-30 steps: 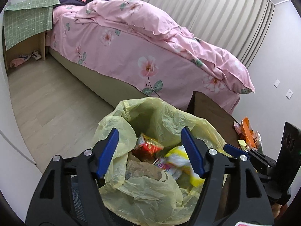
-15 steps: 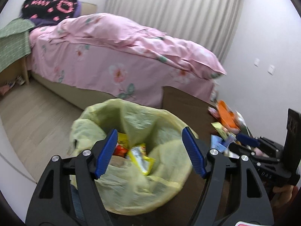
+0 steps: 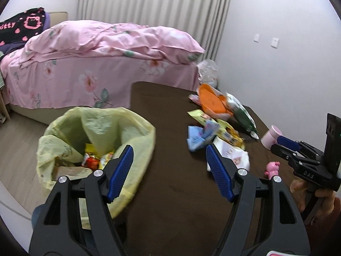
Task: Collect trash
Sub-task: 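Move both tools back toward the table, then reach the right tool toward the green-white milk carton on the table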
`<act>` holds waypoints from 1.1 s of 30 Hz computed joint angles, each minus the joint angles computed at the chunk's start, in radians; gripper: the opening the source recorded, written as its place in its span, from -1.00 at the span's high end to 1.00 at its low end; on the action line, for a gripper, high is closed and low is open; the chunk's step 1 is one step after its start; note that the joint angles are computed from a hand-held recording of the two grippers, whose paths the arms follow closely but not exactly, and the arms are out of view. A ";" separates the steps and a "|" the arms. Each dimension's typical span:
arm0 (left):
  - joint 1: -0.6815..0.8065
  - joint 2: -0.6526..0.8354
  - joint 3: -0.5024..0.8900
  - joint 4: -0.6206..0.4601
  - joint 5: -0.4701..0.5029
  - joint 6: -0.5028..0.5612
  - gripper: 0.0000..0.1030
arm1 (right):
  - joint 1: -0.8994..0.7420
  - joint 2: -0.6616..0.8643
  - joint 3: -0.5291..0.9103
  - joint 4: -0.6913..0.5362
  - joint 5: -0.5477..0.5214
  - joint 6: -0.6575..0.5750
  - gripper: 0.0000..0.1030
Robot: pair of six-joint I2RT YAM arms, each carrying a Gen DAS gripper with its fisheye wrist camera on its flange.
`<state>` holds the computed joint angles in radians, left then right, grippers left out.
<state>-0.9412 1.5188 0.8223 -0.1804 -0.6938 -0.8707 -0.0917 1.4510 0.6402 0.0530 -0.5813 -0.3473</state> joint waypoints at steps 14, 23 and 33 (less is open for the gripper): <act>-0.010 0.297 0.290 -0.011 0.141 0.103 -0.43 | -0.232 0.069 -0.044 0.024 -0.174 -0.082 0.00; -0.016 0.426 0.416 -0.040 0.182 0.146 -0.42 | -0.279 0.096 -0.038 0.008 -0.175 -0.122 0.00; 0.002 0.451 0.426 -0.003 0.215 0.168 -0.42 | -0.216 0.092 0.057 0.030 -0.080 -0.157 -0.14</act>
